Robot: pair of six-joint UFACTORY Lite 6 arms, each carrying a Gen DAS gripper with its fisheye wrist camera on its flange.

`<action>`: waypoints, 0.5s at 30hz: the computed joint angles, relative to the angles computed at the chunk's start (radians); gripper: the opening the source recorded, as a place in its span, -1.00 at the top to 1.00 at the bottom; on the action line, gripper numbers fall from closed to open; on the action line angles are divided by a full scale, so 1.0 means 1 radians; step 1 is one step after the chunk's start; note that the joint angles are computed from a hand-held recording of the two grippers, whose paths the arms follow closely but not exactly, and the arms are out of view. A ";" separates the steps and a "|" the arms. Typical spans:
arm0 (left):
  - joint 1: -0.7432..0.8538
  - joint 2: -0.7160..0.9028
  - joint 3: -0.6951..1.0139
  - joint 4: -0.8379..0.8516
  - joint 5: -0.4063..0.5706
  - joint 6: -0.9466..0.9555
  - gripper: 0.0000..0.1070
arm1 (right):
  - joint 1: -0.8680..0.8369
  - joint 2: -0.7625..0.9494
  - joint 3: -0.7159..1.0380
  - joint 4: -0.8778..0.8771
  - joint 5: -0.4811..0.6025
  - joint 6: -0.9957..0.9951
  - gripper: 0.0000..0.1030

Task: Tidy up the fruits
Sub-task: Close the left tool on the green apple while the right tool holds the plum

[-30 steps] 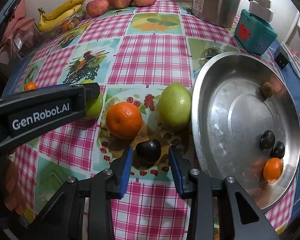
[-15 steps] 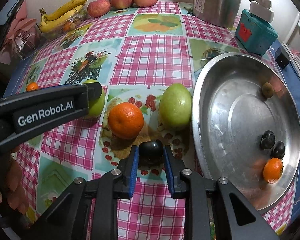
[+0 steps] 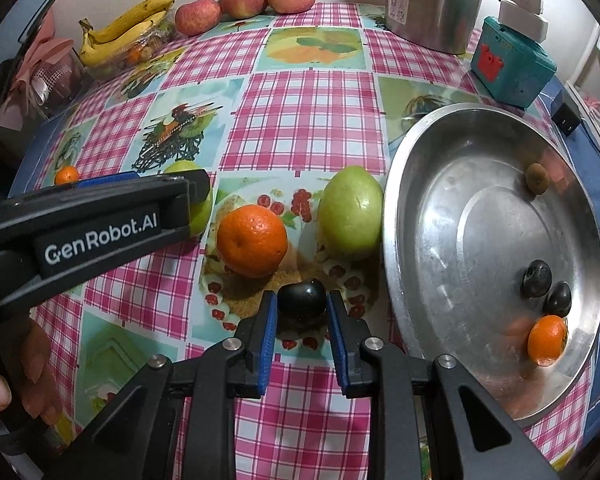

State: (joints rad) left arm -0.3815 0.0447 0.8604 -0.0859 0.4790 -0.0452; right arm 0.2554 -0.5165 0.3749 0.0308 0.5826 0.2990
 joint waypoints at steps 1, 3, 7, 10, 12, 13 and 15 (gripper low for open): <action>-0.003 -0.001 0.000 0.005 0.000 -0.004 0.04 | 0.001 0.000 0.000 -0.001 -0.001 0.004 0.50; -0.004 -0.003 0.000 0.006 0.002 -0.005 0.12 | -0.001 -0.004 -0.002 0.001 -0.001 0.004 0.50; 0.020 -0.003 0.003 -0.090 0.013 0.073 0.31 | 0.000 -0.017 -0.006 0.001 0.004 0.011 0.50; 0.039 -0.001 0.005 -0.136 0.025 0.105 0.31 | -0.004 -0.025 -0.007 0.005 0.008 0.006 0.50; 0.057 -0.004 0.005 -0.170 0.037 0.138 0.32 | -0.006 -0.029 -0.008 0.008 0.009 0.005 0.52; 0.065 -0.002 0.008 -0.186 0.043 0.150 0.32 | -0.010 -0.038 -0.010 0.015 0.013 -0.001 0.53; 0.075 -0.002 0.010 -0.197 0.050 0.158 0.33 | -0.011 -0.052 -0.013 0.020 0.018 -0.004 0.56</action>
State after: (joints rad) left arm -0.3061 0.0426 0.8705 -0.2834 0.5289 0.1130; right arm 0.2445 -0.5680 0.3622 0.0506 0.6010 0.2952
